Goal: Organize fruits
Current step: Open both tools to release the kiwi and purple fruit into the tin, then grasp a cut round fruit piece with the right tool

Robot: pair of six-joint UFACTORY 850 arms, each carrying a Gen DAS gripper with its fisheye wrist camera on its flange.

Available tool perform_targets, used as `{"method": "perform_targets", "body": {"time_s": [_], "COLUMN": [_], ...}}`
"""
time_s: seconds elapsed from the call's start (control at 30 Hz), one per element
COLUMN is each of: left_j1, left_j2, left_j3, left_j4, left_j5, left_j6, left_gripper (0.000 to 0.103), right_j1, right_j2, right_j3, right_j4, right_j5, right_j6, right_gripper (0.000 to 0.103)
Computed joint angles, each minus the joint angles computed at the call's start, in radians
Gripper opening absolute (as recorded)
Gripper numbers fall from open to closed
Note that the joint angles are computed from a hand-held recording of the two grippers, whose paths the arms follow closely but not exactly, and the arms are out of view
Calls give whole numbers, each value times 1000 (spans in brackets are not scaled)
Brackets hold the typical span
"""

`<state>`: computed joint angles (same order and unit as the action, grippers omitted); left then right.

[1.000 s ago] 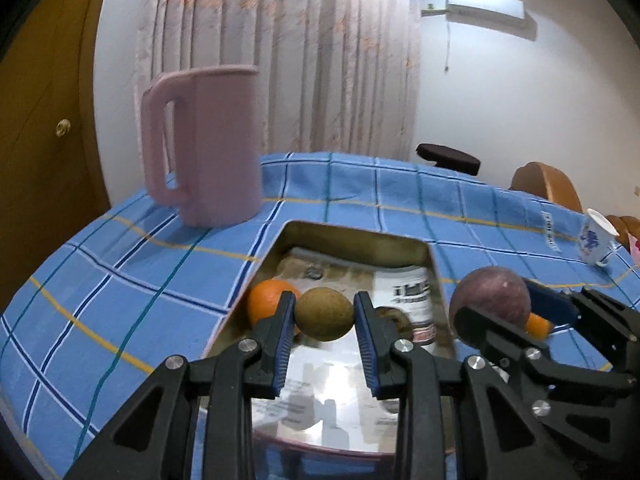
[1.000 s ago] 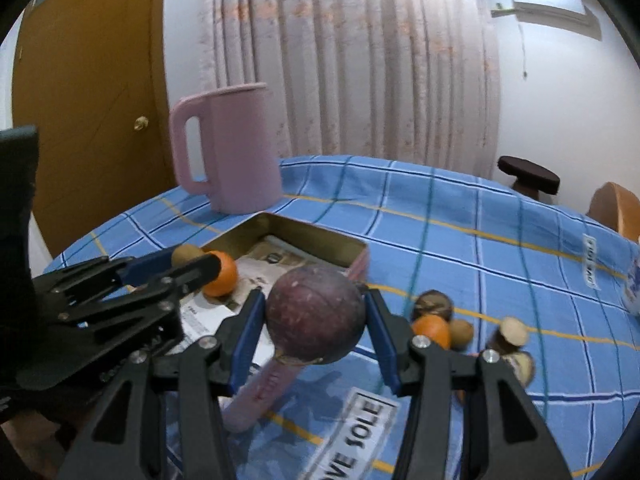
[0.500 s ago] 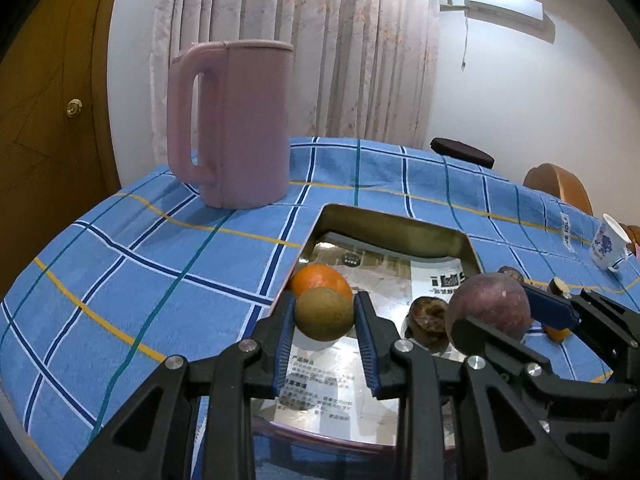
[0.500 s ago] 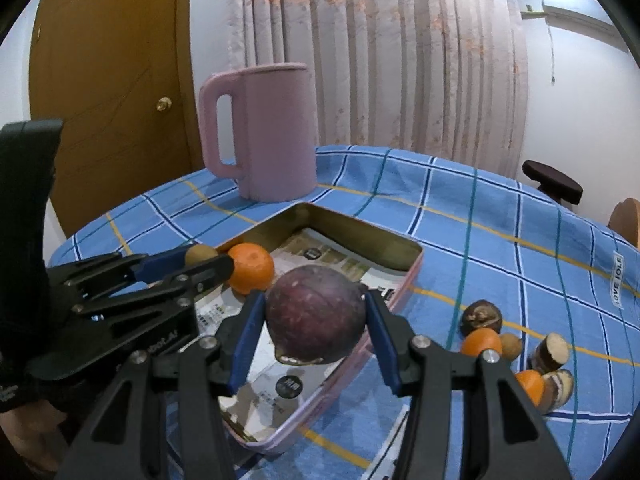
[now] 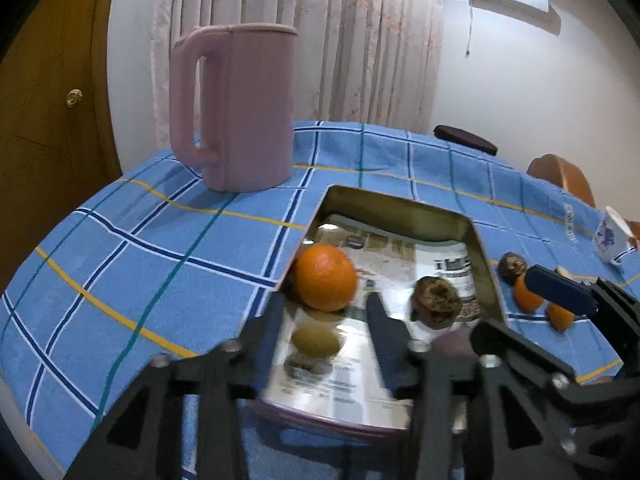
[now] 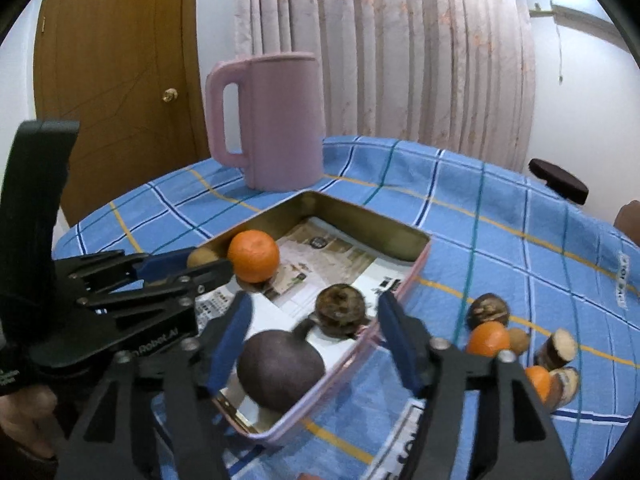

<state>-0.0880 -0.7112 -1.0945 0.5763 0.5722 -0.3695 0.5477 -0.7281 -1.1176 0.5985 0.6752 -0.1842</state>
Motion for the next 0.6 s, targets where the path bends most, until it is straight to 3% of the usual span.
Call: {"method": "perform_targets", "body": {"time_s": [0.07, 0.1, 0.23, 0.33, 0.5, 0.6], "left_j1": [-10, -18, -41, -72, -118, -154], "left_j2": [17, 28, 49, 60, 68, 54], "left_j3": [23, 39, 64, 79, 86, 67], "left_j4": [-49, -78, -42, -51, -32, -17], "left_j5": [16, 31, 42, 52, 58, 31], "left_j6": [44, 73, 55, 62, 48, 55], "left_gripper": [76, 79, 80, 80, 80, 80], "right_j1": [2, 5, -4, -25, -86, -120], "right_j2": [32, 46, 116, 155, 186, 175], "right_j3": [53, 76, 196, 273, 338, 320], "right_j4": [-8, 11, 67, 199, 280, 288], "right_j5": [45, 67, 143, 178, 161, 102], "right_j6": [30, 24, 39, 5, 48, 15], "right_gripper": [86, 89, 90, 90, 86, 77]}}
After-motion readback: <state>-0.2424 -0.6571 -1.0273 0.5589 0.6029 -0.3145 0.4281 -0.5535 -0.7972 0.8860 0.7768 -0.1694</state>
